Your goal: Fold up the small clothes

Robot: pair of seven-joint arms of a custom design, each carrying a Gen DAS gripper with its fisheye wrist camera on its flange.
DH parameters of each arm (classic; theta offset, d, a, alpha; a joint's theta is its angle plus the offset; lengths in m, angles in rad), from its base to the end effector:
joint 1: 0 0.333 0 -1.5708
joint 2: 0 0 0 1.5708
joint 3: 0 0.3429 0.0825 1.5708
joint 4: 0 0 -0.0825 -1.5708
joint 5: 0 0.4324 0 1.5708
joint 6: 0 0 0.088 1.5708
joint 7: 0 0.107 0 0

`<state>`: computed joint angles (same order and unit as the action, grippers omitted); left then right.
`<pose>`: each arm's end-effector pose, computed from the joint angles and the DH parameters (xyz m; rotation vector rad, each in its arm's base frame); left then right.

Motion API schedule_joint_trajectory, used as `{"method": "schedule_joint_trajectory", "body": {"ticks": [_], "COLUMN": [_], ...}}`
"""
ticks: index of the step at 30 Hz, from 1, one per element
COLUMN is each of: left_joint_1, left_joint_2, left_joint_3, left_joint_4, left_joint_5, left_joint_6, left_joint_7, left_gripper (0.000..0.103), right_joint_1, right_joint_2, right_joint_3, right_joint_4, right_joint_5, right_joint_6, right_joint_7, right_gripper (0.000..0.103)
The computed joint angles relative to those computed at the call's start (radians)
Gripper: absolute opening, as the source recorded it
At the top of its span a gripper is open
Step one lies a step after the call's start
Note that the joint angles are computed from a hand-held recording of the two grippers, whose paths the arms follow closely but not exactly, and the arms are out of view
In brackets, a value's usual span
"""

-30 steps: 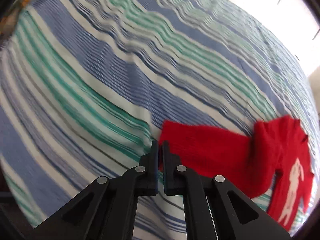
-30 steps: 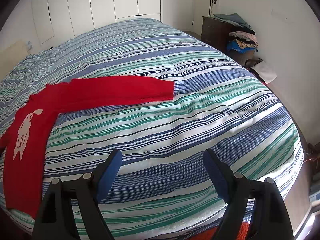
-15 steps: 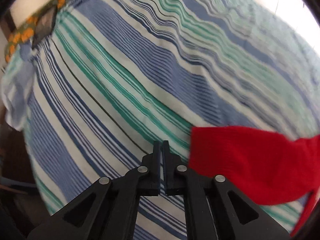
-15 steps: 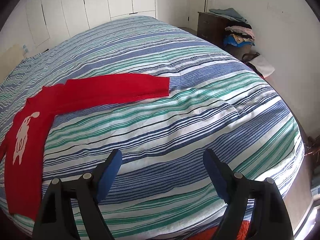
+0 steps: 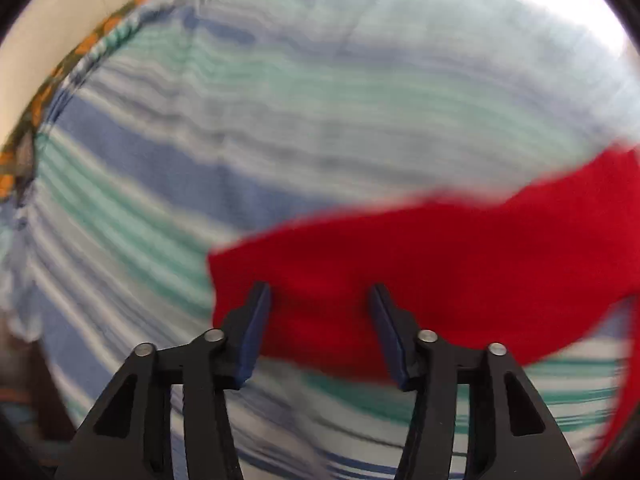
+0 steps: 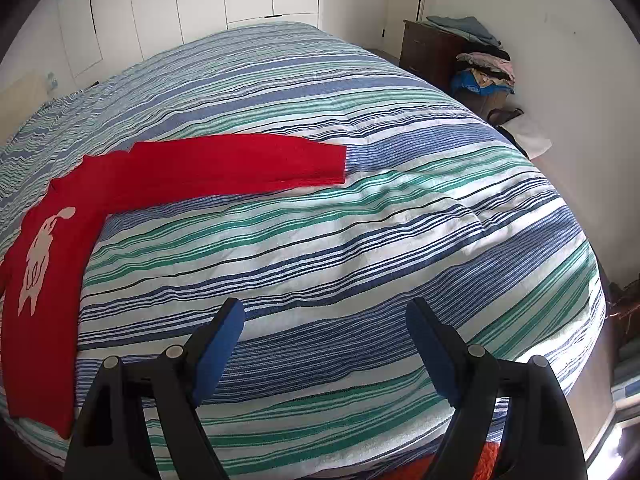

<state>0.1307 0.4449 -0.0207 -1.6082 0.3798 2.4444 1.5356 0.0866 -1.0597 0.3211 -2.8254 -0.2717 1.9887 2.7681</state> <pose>0.7606 0.0868 0.4143 -1.7898 1.9694 -0.0695 0.2798 0.0962 0.4795 -1.0377 2.6856 -0.8088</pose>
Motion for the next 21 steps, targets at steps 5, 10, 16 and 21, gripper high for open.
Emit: {"method": "schedule_joint_trajectory", "body": {"ticks": [5, 10, 16, 21], "left_joint_1": [0.020, 0.058, 0.078, -0.037], "left_joint_2": [-0.001, -0.090, -0.396, -0.451], "left_joint_3": [0.033, -0.007, -0.132, -0.138], "left_joint_4": [-0.008, -0.069, -0.426, -0.546], "left_joint_5": [0.011, -0.080, -0.495, -0.644], "left_joint_6": [-0.004, -0.009, 0.139, 0.222], "left_joint_7": [-0.093, -0.082, 0.321, 0.439], "left_gripper": [0.073, 0.071, 0.088, 0.091], "right_joint_1": [0.001, -0.004, 0.009, 0.010], "right_joint_2": [-0.031, 0.003, 0.080, 0.264], "right_joint_3": [0.004, -0.010, 0.026, 0.023], "right_joint_4": [-0.012, -0.008, 0.052, 0.098], "right_joint_5": [0.004, 0.007, -0.045, -0.071], "right_joint_6": [-0.003, 0.015, 0.031, 0.286], "right_joint_7": [0.019, -0.001, -0.049, -0.063], "right_gripper": [0.082, 0.082, 0.082, 0.082]}}
